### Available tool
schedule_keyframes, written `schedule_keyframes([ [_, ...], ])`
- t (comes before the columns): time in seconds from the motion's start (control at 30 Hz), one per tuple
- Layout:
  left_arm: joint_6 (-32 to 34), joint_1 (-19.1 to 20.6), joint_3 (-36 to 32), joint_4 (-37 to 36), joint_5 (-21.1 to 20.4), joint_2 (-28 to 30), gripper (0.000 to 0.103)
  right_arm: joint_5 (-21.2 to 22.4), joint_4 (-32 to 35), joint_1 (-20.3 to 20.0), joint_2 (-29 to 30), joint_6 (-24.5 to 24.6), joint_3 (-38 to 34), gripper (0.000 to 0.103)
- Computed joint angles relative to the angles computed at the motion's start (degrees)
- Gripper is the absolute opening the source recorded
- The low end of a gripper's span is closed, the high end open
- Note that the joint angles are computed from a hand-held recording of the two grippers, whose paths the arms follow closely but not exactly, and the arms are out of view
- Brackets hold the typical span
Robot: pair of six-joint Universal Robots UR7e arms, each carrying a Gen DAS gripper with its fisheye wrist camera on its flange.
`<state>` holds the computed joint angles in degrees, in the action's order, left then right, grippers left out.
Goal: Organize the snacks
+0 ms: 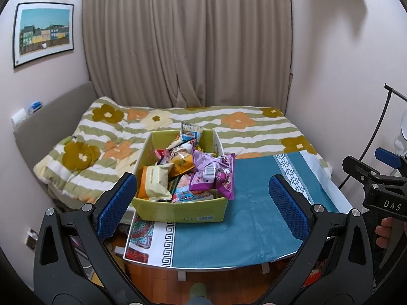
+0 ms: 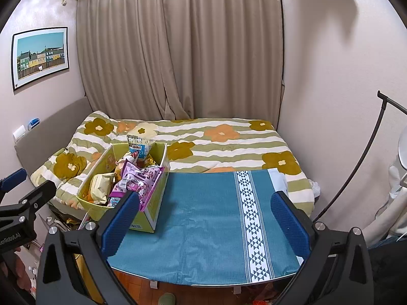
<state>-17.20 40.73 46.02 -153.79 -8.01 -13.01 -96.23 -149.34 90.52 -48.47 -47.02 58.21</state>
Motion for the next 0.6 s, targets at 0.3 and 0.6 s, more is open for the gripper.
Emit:
schedule_keyframes([
  [0.3,2.11,-0.06,0.19,-2.65,0.07,0.17,0.103,-0.13,0.23,0.04,0.07,-0.04,-0.26,0.103],
  [0.6,19.43,-0.25,-10.5,-15.94,2.77,7.39,0.103,0.04,0.28,-0.01,0.16,-0.04,-0.41,0.103],
])
